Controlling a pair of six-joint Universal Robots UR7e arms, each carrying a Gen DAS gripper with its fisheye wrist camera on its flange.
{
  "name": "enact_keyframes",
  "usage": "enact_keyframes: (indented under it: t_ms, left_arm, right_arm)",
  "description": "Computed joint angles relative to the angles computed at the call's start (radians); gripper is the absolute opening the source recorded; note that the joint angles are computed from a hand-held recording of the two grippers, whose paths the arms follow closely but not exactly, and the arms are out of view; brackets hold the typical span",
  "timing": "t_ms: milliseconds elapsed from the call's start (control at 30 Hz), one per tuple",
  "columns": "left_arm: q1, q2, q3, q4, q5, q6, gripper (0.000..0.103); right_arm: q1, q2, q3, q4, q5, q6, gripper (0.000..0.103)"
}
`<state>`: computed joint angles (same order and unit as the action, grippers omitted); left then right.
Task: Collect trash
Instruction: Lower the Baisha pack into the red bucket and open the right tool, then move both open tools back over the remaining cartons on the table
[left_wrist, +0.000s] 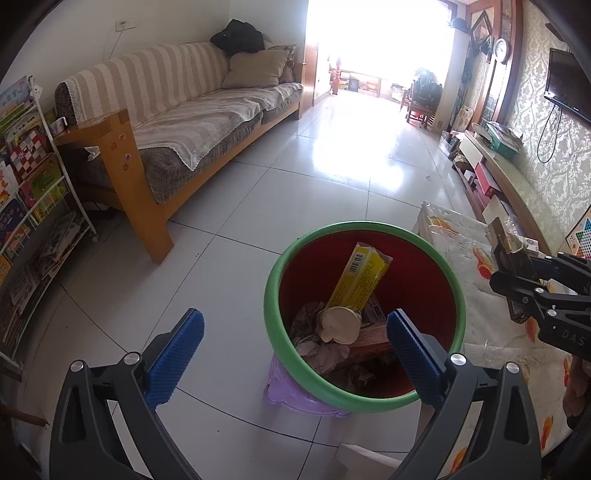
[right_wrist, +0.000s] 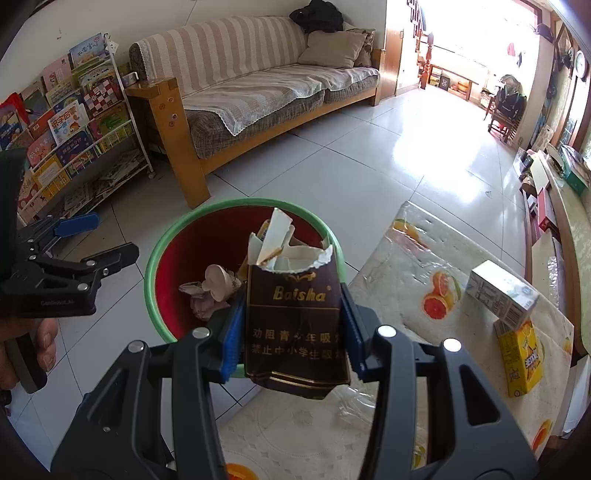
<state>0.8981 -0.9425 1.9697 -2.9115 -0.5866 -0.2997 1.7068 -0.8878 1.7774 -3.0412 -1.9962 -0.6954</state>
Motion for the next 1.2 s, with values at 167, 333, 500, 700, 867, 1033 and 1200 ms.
enact_keyframes:
  t_ms: [167,333,500,700,867,1033,1200]
  left_arm:
    - [-0.001,-0.053,0.048,-0.006,0.029,-0.025,0.095]
    - [-0.001,-0.086,0.077,-0.011,0.040,-0.032,0.095]
    - [-0.003,-0.106,0.095,-0.020,0.045,-0.030,0.095]
    - [-0.004,-0.114,0.103,-0.021,0.042,-0.029,0.095]
    - [-0.006,-0.112,0.106,-0.020,0.041,-0.029,0.095]
    - [-0.006,-0.113,0.102,-0.017,0.036,-0.037,0.095]
    - [-0.012,-0.106,0.097,-0.008,0.043,-0.042,0.095]
  right_arm:
    - [0.016,0.078,-0.067,0.008,-0.016,-0.014,0.045]
    - [0.027,0.143,-0.131,0.030,-0.041,-0.008,0.045]
    - [0.031,0.191,-0.179,0.048,-0.062,-0.004,0.046]
    - [0.034,0.228,-0.226,0.075,-0.078,0.011,0.046]
    - [0.038,0.244,-0.244,0.069,-0.091,0.010,0.074]
    - [0.049,0.252,-0.242,0.033,-0.095,-0.013,0.097]
    - [0.059,0.247,-0.229,0.004,-0.103,-0.015,0.098]
